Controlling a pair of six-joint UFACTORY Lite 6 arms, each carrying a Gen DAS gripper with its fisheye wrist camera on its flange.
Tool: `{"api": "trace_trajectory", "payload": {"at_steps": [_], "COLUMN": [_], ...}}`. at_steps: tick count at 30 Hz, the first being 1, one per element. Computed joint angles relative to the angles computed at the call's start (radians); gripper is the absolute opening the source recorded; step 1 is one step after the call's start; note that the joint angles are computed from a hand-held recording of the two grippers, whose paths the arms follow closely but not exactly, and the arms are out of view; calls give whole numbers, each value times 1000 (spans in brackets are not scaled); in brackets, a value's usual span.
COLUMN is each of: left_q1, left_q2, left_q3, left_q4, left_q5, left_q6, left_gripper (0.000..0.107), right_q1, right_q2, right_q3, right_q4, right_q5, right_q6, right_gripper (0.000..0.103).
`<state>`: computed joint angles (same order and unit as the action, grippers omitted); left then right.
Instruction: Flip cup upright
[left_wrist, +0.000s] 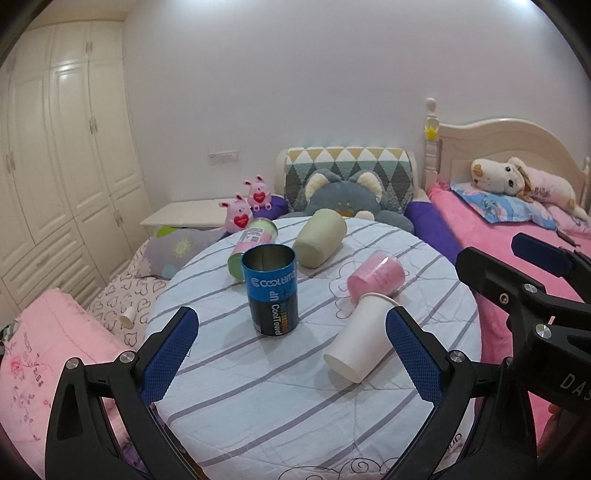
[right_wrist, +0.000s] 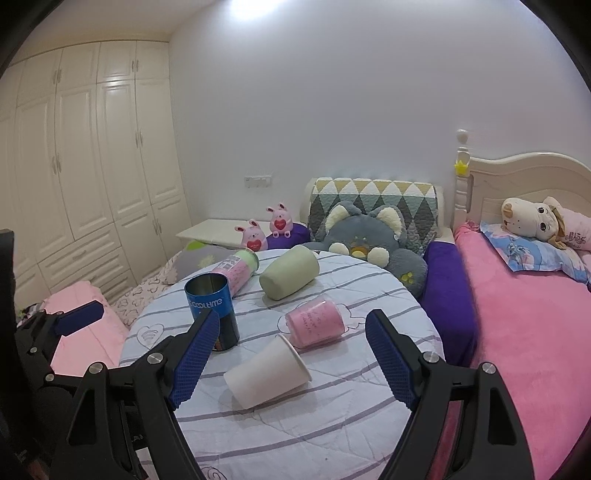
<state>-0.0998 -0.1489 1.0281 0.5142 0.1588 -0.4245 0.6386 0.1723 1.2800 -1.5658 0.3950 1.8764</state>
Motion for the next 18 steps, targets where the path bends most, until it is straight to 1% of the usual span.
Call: {"api": "trace_trajectory", "payload": {"at_steps": [1, 4, 6, 9, 11, 12, 14, 17, 18], "left_q1": [-7, -15, -27, -29, -28, -28, -25, -25, -25], "left_q2": [-6, -19, -26, -46, -53, -57, -60, -68, -71], "left_q3": [-2, -5, -5, -18, -20, -24, -26, -28, -29], "left_q4": [35, 65, 135, 191, 194, 234, 203, 212, 238], "left_q5": [5, 9, 18, 15, 18, 16, 16, 21, 22], "left_q6": [-36, -70, -149, -219, -226, -268, -235, -243, -272], "left_gripper": [103, 103, 103, 103, 103, 103, 103, 103, 103], "right_q1": [0, 8, 7, 8, 13, 11, 9, 10, 11], "right_q2": [-3, -23, -35, -44, -51, -55, -60, -65, -66], "right_q3": [-4, -29, -44, -56, -64, -69, -72, -75, -76], "right_q4": [-1, -29, -52, -70, -84, -94, -101, -102, -104], "right_q5": [2, 16, 14, 16, 21, 17, 12, 14, 15], "right_q6": [0, 25, 47, 62, 75, 85, 92, 90, 91], "right_gripper": [83, 83, 83, 83, 83, 83, 83, 83, 83]}}
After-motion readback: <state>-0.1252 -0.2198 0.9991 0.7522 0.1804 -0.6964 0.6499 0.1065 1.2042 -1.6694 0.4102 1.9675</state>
